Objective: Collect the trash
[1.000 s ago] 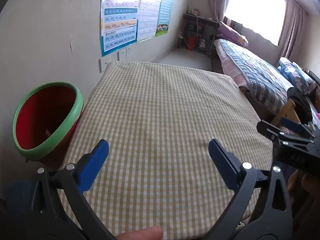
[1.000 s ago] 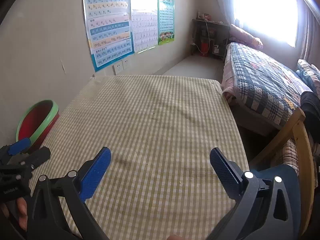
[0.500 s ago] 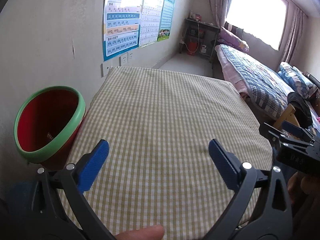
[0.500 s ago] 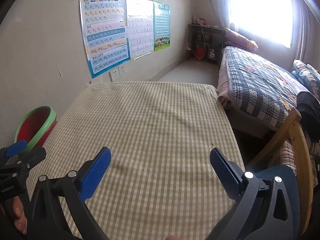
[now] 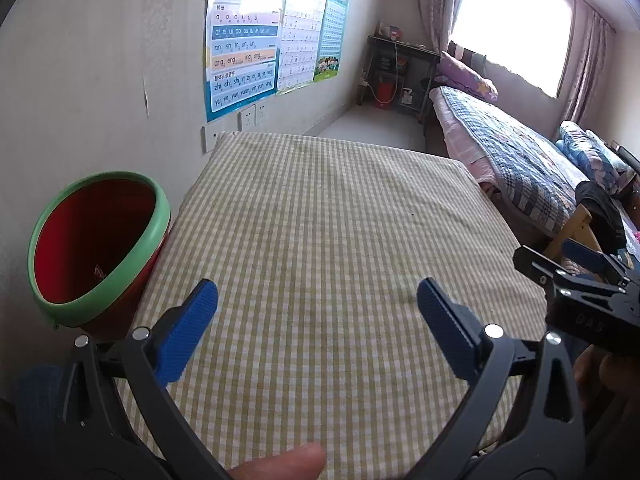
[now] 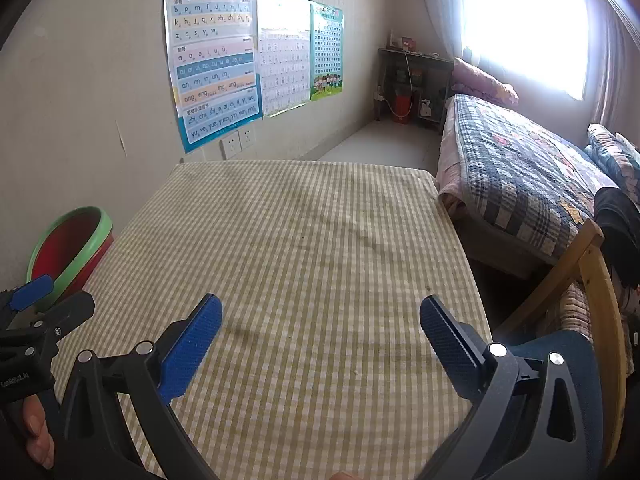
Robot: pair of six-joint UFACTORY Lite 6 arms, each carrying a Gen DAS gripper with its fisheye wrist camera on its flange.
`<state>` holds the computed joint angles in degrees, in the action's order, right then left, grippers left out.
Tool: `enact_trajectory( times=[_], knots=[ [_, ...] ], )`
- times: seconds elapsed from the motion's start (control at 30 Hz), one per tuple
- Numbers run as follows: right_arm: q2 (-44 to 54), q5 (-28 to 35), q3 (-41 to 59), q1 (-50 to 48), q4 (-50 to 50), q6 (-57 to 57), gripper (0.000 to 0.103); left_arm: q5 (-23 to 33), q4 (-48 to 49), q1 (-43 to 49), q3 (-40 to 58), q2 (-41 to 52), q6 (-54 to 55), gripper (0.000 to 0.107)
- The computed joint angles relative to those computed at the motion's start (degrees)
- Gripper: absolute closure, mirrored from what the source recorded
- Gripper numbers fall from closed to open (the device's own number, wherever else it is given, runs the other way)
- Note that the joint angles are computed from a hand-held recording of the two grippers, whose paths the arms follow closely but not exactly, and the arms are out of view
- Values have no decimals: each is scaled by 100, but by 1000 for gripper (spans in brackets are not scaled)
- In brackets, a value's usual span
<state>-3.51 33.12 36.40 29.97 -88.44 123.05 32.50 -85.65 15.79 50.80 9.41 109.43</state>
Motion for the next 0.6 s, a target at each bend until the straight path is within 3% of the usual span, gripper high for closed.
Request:
enact_trajectory(
  times=[0.6],
  knots=[
    [1,54,27,41,64,-78,7,0,14,14,34,35,8,9]
  ],
)
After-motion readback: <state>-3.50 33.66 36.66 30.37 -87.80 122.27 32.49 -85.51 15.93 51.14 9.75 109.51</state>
